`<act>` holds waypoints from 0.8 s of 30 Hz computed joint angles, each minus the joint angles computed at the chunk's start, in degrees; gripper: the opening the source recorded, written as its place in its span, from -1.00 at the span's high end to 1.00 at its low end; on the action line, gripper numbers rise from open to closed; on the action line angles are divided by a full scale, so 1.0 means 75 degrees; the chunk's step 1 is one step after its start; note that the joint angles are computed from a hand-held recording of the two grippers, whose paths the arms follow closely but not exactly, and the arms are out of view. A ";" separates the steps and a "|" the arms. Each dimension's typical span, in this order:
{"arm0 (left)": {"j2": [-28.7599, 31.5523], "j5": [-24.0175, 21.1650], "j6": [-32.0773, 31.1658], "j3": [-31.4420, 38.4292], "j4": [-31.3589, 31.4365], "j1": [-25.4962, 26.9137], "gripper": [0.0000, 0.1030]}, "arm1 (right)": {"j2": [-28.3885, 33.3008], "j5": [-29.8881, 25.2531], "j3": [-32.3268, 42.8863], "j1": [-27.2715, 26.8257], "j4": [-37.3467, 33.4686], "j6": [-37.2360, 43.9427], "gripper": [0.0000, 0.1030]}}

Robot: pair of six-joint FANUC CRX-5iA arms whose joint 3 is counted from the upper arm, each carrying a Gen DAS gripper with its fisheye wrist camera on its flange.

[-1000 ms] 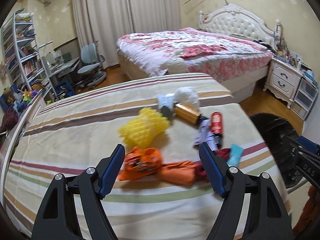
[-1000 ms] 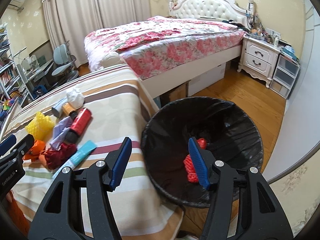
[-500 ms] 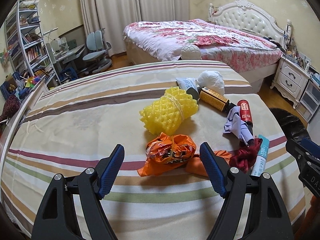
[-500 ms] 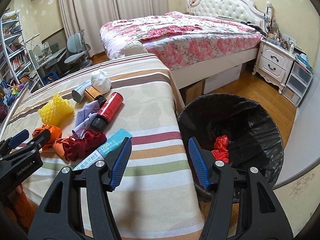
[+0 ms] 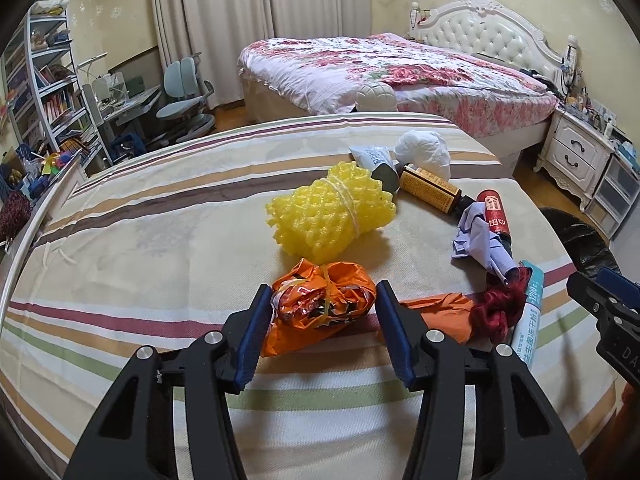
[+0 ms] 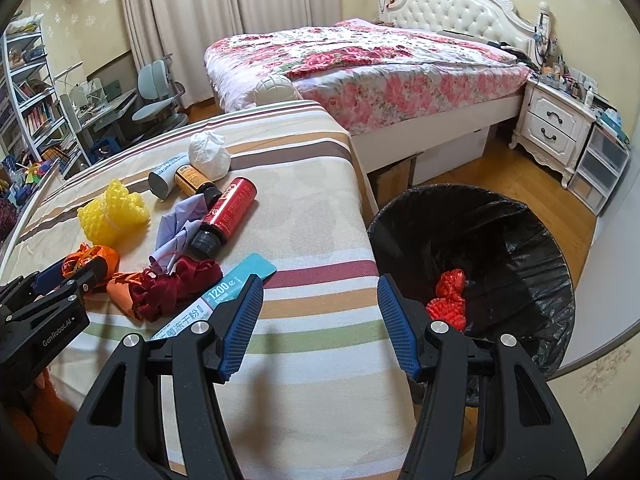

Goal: Collect trash
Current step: 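Grasp the yellow foam fruit net with the right tool while the left tool holds the orange bag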

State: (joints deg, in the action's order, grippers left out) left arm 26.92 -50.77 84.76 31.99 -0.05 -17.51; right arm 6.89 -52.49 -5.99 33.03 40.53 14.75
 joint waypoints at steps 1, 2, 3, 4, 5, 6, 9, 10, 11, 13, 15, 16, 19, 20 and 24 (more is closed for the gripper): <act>-0.0051 0.0046 -0.0058 -0.0082 0.0046 0.0024 -0.01 | 0.0000 0.0006 -0.0001 0.0003 0.0001 0.0006 -0.13; -0.0074 0.0056 -0.0081 -0.0113 0.0062 0.0032 -0.01 | -0.0001 0.0005 0.0003 0.0010 0.0001 0.0016 -0.13; -0.0090 0.0053 -0.0091 -0.0130 0.0071 0.0036 -0.01 | -0.0004 0.0001 0.0008 0.0017 -0.0003 0.0031 -0.13; -0.0109 0.0061 -0.0093 -0.0155 0.0083 0.0045 -0.01 | 0.0007 -0.0002 0.0030 0.0029 -0.0003 0.0051 -0.13; -0.0140 0.0080 -0.0092 -0.0196 0.0092 0.0055 -0.01 | 0.0033 0.0000 0.0058 0.0038 0.0003 0.0061 -0.13; -0.0187 0.0110 -0.0107 -0.0263 0.0108 0.0075 -0.01 | 0.0058 0.0008 0.0085 0.0048 0.0010 0.0077 -0.13; -0.0300 0.0146 -0.0093 -0.0387 0.0097 0.0155 -0.01 | 0.0118 0.0016 0.0186 0.0097 0.0018 0.0183 -0.13; -0.0337 0.0152 -0.0074 -0.0424 0.0101 0.0201 -0.01 | 0.0162 0.0017 0.0252 0.0115 0.0009 0.0247 -0.13; -0.0357 0.0157 -0.0044 -0.0438 0.0076 0.0219 -0.01 | 0.0191 0.0023 0.0301 0.0124 -0.0002 0.0304 -0.13; -0.0400 0.0178 0.0021 -0.0460 0.0002 0.0285 -0.01 | 0.0285 0.0029 0.0451 0.0158 -0.0020 0.0443 -0.13; -0.0423 0.0174 0.0112 -0.0460 -0.0083 0.0359 -0.01 | 0.0372 0.0032 0.0601 0.0185 -0.0042 0.0585 -0.13; -0.0432 0.0167 0.0175 -0.0460 -0.0127 0.0403 -0.01 | 0.0431 0.0032 0.0696 0.0207 -0.0056 0.0667 -0.13; -0.0432 0.0119 0.0378 -0.0421 -0.0265 0.0530 -0.01 | 0.0632 0.0044 0.1025 0.0278 -0.0131 0.0979 -0.13; -0.0431 0.0106 0.0421 -0.0414 -0.0306 0.0570 -0.01 | 0.0712 0.0044 0.1148 0.0294 -0.0169 0.1091 -0.13; -0.0396 0.0030 0.0622 -0.0333 -0.0463 0.0744 -0.01 | 0.1073 0.0048 0.1701 0.0390 -0.0374 0.1565 -0.14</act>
State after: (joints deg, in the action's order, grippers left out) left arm 23.95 -50.54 89.42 29.49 -3.52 -11.93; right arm 14.94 -52.12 6.76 35.96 37.73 26.49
